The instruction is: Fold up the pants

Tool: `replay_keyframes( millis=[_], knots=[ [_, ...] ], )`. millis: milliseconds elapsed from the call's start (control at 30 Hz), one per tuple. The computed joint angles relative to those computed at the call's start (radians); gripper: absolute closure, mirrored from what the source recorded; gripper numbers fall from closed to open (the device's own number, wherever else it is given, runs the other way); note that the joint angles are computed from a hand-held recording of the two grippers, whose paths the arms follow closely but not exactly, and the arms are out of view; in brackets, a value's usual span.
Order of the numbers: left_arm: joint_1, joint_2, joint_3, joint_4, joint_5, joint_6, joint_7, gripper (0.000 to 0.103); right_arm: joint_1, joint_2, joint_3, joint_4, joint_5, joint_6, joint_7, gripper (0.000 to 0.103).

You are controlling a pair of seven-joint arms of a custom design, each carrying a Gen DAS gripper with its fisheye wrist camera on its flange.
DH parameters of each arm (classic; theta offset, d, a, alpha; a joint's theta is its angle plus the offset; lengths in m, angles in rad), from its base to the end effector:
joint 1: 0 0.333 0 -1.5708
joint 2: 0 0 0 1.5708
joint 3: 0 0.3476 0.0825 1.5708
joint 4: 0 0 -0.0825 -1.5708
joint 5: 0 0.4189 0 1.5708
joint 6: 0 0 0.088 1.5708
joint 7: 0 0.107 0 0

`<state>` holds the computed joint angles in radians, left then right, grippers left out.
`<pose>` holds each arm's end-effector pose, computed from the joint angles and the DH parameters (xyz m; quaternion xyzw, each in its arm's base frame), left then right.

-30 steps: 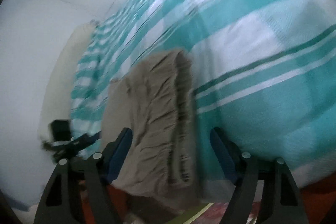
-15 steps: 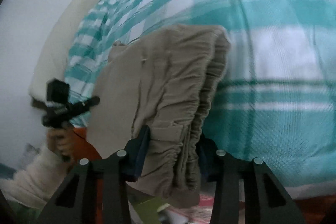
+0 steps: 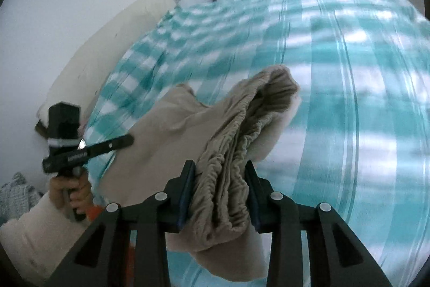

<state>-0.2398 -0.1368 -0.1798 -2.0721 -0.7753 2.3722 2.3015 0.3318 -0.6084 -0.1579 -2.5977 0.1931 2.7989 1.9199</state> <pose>0.5263 -0.2483 0.5581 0.3916 -0.8445 0.3650 0.0156 0.4217 0.0566 0.5554 -0.5289 0.7484 -0.0954 0.3886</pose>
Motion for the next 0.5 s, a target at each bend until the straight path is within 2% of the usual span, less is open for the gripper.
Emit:
replay_keyframes(
  millis=[67, 100, 133, 167, 200, 233, 267, 333, 400, 500],
  knots=[
    [-0.004, 0.028, -0.031, -0.005, 0.081, 0.137, -0.049, 0.079, 0.002, 0.070, -0.039, 0.047, 0.009, 0.027, -0.028, 0.065],
    [-0.004, 0.032, -0.045, -0.018, 0.144, 0.201, -0.093, 0.059, -0.027, 0.107, -0.036, 0.068, 0.000, 0.019, -0.018, 0.063],
    [0.000, 0.029, -0.063, -0.044, 0.245, 0.276, -0.175, 0.040, -0.067, 0.137, -0.016, 0.087, -0.006, -0.007, -0.001, 0.059],
    [0.009, 0.011, -0.079, -0.082, 0.349, 0.347, -0.268, 0.033, -0.142, 0.164, 0.030, 0.104, -0.065, -0.060, 0.080, 0.055],
    [0.008, -0.002, -0.080, -0.101, 0.386, 0.381, -0.303, 0.024, -0.208, 0.169, 0.081, 0.110, -0.124, -0.106, 0.154, 0.053],
    [-0.005, -0.027, -0.069, -0.132, 0.376, 0.415, -0.290, 0.018, -0.256, 0.163, 0.121, 0.111, -0.182, -0.149, 0.220, 0.047],
    [-0.018, -0.042, -0.060, -0.148, 0.366, 0.432, -0.276, 0.016, -0.294, 0.138, 0.159, 0.098, -0.243, -0.182, 0.284, 0.038],
    [-0.025, -0.081, -0.058, -0.186, 0.385, 0.464, -0.293, 0.012, -0.301, 0.092, 0.178, 0.070, -0.305, -0.194, 0.328, 0.025],
    [-0.036, -0.121, -0.053, -0.213, 0.391, 0.472, -0.312, 0.012, -0.305, 0.039, 0.217, 0.054, -0.375, -0.242, 0.378, 0.023],
    [-0.061, -0.179, -0.040, -0.237, 0.380, 0.470, -0.321, 0.010, -0.277, -0.030, 0.246, 0.032, -0.429, -0.268, 0.437, 0.023]
  ],
)
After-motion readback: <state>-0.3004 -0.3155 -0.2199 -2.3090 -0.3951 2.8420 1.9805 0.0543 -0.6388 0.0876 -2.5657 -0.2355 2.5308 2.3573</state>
